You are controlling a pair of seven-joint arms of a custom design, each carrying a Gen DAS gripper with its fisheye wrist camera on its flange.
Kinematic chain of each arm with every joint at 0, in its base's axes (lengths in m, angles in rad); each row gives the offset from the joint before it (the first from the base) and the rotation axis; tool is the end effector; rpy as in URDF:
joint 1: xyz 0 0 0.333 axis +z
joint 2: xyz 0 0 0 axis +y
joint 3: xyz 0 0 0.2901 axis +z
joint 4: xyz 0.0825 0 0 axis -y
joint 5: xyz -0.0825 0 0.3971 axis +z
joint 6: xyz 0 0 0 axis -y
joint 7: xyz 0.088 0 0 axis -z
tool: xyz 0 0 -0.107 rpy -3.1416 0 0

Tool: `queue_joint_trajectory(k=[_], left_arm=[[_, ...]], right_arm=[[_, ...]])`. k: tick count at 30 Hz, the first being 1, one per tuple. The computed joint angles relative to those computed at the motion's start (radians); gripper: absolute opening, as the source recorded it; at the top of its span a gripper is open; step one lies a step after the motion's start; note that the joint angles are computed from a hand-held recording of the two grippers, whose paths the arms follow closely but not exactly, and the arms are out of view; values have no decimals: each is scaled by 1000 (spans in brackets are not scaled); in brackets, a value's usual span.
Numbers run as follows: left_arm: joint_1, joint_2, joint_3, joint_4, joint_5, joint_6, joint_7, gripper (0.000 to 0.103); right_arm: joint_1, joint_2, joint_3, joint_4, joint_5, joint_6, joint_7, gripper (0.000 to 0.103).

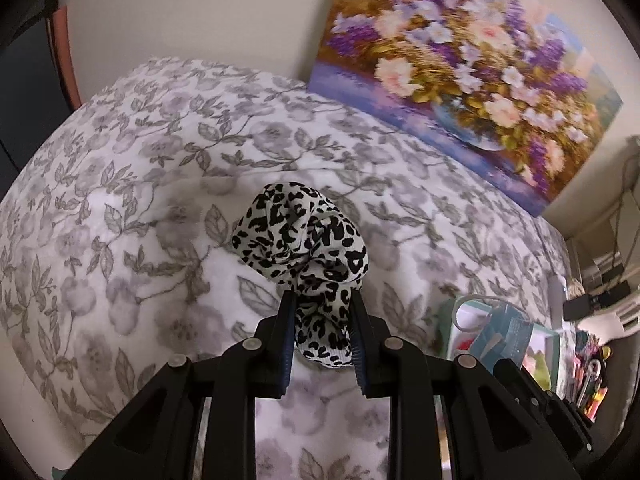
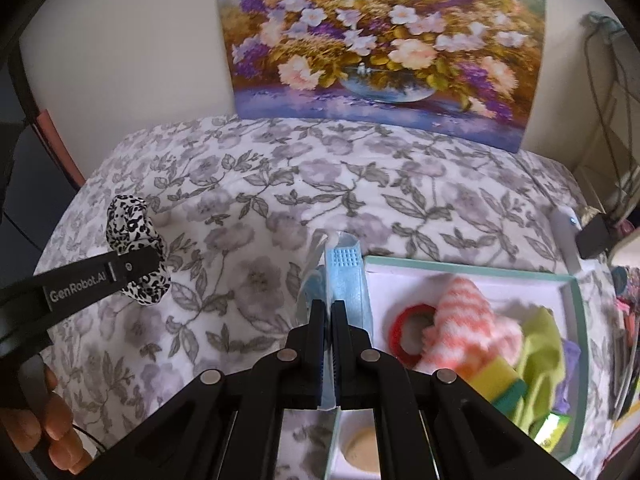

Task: Organize soft objects
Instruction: 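Lift the scrunchie with the left tool while the right tool carries the mask over the tray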

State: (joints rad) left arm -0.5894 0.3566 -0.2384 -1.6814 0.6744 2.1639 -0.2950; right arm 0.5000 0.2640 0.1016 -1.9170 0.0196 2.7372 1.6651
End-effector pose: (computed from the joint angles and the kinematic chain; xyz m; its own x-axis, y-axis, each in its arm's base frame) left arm 0.4847 -0.4699 0.3875 0.6048 -0.7721 0.1950 -0.6406 -0.6172 -0.4568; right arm 0.5460 0.3694 0.3880 0.4831 -0.8707 -0.0921 -0.7681 -0.3710 -0.5219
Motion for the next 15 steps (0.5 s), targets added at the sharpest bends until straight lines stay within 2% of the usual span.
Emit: queue_joint_trajectory(k=[10, 15], left_arm=[[-61, 45, -4, 81, 25, -51, -3, 26], [-75, 54, -2, 97, 33, -53, -9, 26]], right_arm=[[-36, -134, 22, -136, 65, 42, -32, 3], [-54, -162, 32, -166, 118, 51, -72, 3]])
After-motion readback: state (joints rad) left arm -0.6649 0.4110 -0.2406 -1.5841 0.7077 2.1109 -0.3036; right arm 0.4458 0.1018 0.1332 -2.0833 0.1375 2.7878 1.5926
